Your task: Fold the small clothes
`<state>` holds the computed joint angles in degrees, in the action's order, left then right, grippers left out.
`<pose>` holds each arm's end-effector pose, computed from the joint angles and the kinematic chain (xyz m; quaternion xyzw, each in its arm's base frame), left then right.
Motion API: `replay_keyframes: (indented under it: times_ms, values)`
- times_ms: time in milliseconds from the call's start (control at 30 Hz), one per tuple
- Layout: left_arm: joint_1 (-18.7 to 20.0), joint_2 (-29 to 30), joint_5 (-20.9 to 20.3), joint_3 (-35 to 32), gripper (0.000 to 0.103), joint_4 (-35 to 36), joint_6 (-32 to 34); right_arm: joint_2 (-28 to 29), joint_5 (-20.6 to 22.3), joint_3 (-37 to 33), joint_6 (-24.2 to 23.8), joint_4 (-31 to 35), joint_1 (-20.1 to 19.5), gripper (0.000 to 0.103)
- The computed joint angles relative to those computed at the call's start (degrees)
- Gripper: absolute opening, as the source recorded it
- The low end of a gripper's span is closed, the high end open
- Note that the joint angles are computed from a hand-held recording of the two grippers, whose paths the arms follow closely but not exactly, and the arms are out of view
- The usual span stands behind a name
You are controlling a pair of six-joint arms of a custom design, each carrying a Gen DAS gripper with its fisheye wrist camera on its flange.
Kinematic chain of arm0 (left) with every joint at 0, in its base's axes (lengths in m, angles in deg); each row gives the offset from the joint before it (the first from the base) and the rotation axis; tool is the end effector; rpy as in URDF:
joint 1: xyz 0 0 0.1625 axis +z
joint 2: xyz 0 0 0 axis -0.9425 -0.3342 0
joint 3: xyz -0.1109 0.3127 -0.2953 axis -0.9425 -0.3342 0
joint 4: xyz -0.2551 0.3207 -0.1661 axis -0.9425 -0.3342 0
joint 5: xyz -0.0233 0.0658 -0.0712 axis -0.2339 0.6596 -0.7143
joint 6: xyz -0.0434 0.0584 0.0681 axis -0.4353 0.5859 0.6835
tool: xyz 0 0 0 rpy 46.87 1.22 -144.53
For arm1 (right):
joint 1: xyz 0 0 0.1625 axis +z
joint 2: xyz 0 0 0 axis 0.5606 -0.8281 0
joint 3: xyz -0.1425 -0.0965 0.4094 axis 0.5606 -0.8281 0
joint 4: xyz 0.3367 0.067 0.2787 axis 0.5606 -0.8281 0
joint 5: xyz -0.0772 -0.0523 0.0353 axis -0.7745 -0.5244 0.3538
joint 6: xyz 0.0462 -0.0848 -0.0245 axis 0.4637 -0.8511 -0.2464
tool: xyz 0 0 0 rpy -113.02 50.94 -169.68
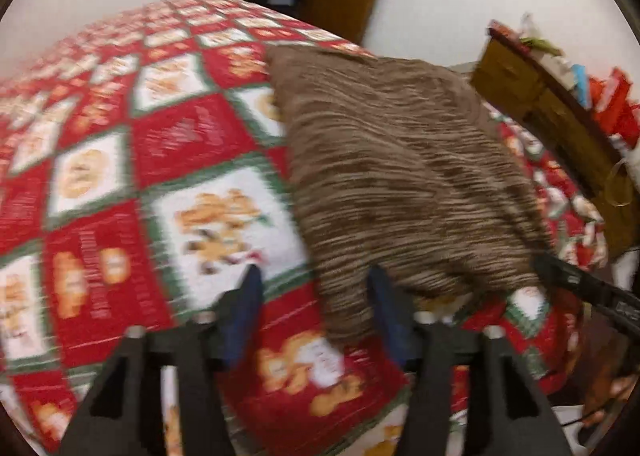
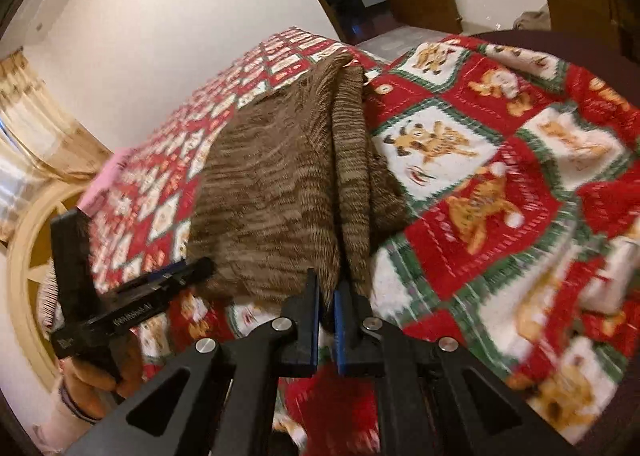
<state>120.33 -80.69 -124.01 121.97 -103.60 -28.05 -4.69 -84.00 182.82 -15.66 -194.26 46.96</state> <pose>-0.2602 -0.6217 0.0213 0.1245 0.9117 -0.2963 0.2559 0.0223 -0.6130 0.2975 0.1559 -0.9330 0.2699 0.1797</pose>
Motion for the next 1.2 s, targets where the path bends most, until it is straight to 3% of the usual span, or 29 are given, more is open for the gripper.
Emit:
replay_keyframes:
  times_ms: [100, 233, 300, 367, 433, 467, 533, 667, 767, 900, 967, 1067, 1200]
  values:
    - [-1.72, -0.75, 5.95, 1.66, 0.068, 0.27, -0.46, -1.75, -3.39, 2.39, -2.74, -3.75, 1.42, 0.007]
    - [-4.62, -0.32, 13.76, 3.34, 0.078, -2.59, 0.43, -0.86, -12.01, 5.59, -10.48, -17.76, 6.13, 0.007]
    - [-6.23, -0.67, 15.74, 4.52, 0.09, -5.65, 2.17, -0.92, -11.16, 6.89, -13.33, -24.07, 7.61, 0.008]
    - [-7.5, -0.71, 18.0, 5.19, 0.099, -9.39, 4.65, -1.56, -9.69, 7.73, -14.09, -27.05, 8.35, 0.023]
    - [-9.23, -0.47, 20.97, 5.98, 0.103, -13.35, 6.88, -2.78, -7.52, 8.89, -14.26, -28.58, 8.47, 0.079]
    - [-9.86, -0.49, 21.96, 6.22, 0.103, -14.56, 7.56, -3.46, -5.71, 9.56, -14.11, -29.54, 8.46, 0.082]
    - [-10.67, -0.91, 22.66, 6.4, 0.103, -15.73, 8.14, -4.86, -3.2, 10.77, -14.6, -30.25, 8.7, 0.082]
    - [-12.44, -2.51, 21.81, 7.7, 0.103, -15.79, 5.42, -7.62, -2.6, 12.85, -15.23, -30.44, 10.12, 0.082]
    - [-14.33, -2.17, 25.27, 7.66, 0.103, -15.26, 4.23, -8.18, -2.36, 14.72, -16.98, -34.96, 11.28, 0.082]
    - [-17.07, 1.7, 33.37, 6.0, 0.103, -26.38, 13.23, -8.58, -1.46, 16.3, -18.8, -40.91, 12.34, 0.082]
    - [-17.69, 2.18, 36.17, 5.77, 0.103, -26.79, 12.47, -8.63, -0.56, 16.82, -18.18, -44.02, 12.55, 0.082]
    - [-18.16, 2.1, 35.13, 6.08, 0.103, -31.31, 14.6, -8.74, 0.52, 17.05, -17.85, -45.34, 12.56, 0.082]
    - [-18.16, 1.82, 33.41, 6.38, 0.103, -31.79, 14.8, -8.78, 0.43, 16.95, -17.01, -44.25, 12.47, 0.082]
